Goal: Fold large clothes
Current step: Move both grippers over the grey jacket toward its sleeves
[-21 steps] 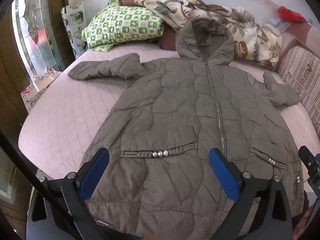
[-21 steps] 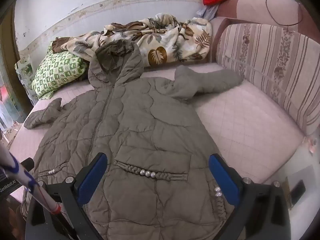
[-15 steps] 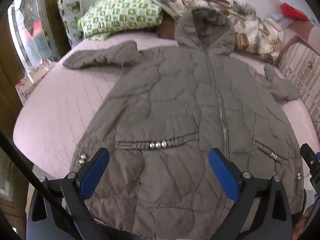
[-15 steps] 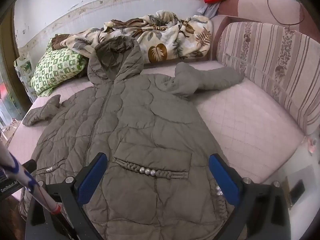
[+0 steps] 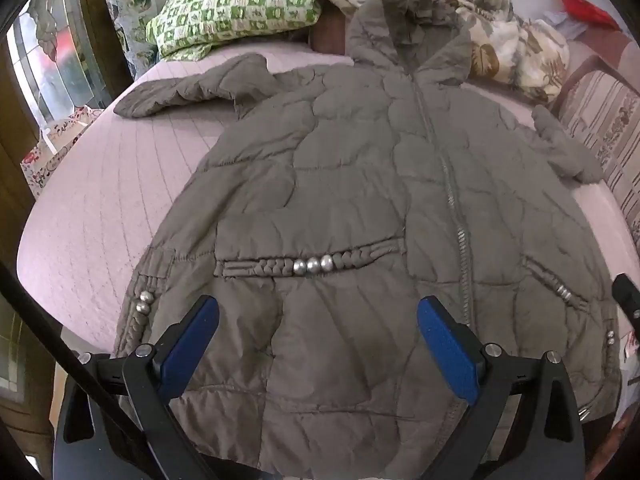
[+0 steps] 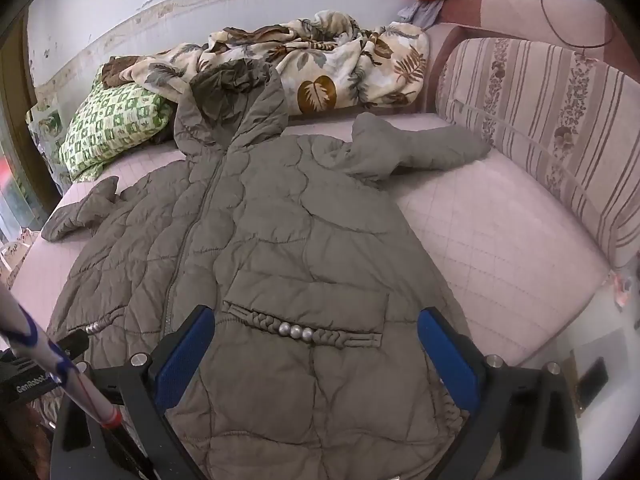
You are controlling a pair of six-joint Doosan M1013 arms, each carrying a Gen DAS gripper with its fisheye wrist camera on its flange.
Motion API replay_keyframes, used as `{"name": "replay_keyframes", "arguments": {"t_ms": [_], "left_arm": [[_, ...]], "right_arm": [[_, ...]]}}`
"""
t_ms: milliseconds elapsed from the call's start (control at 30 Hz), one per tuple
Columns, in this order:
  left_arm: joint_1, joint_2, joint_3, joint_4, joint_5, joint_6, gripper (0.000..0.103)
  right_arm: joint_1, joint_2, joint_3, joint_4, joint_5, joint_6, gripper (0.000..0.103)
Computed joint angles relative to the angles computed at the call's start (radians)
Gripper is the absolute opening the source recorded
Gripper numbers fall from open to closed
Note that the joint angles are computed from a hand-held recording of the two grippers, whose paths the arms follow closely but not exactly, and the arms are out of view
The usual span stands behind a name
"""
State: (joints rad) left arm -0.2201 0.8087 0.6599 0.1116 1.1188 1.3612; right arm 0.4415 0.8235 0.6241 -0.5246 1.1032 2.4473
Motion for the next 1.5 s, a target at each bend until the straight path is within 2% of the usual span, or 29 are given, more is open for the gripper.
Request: {"name": "replay_keyframes", "arguments": {"t_ms": [267,633,867,933,1000,1167,1300,1400,1500], "left_arm": [[0.002,0.047,-0.033,0.013,0.075,-0.002,0.099],[0.004,0.044,0.003,0.015,0.057,-0.025,0.103],[0.01,0.041,-0.004,-0.012,0.076,-0.004,0.103],[0.016,0.025,0.015,-0.038,0.057,-0.038,0.103],[0.02,-0.008,0.054,-0.039,0.001,-0.07,0.103],[0.002,-0.099,0.166,0.109,-0.188,-0.144,0.103],[-0.011,-0.163,0.24,0.208,-0.31,-0.18,0.103],[-0.02,-0.181,0.241,0.25,-0.301,-0.171,0.103],[-0.019,-0.194,0.24,0.212,-0.295,-0.141,0.103]], "right_arm": [[0.0,0.001,0.0,0.008,0.003,-0.004,0.103],[0.001,-0.007,0.016,0.004,-0.007,0.009,0.103],[0.002,-0.016,0.029,-0.019,-0.019,0.029,0.103],[0.005,-0.02,0.036,-0.041,-0.021,0.042,0.103],[0.011,-0.03,0.053,-0.084,-0.03,0.073,0.103],[0.023,-0.054,0.096,-0.182,-0.05,0.138,0.103],[0.022,-0.069,0.109,-0.15,-0.073,0.108,0.103],[0.023,-0.076,0.11,-0.125,-0.081,0.078,0.103],[0.03,-0.084,0.113,-0.142,-0.083,0.073,0.103]]}}
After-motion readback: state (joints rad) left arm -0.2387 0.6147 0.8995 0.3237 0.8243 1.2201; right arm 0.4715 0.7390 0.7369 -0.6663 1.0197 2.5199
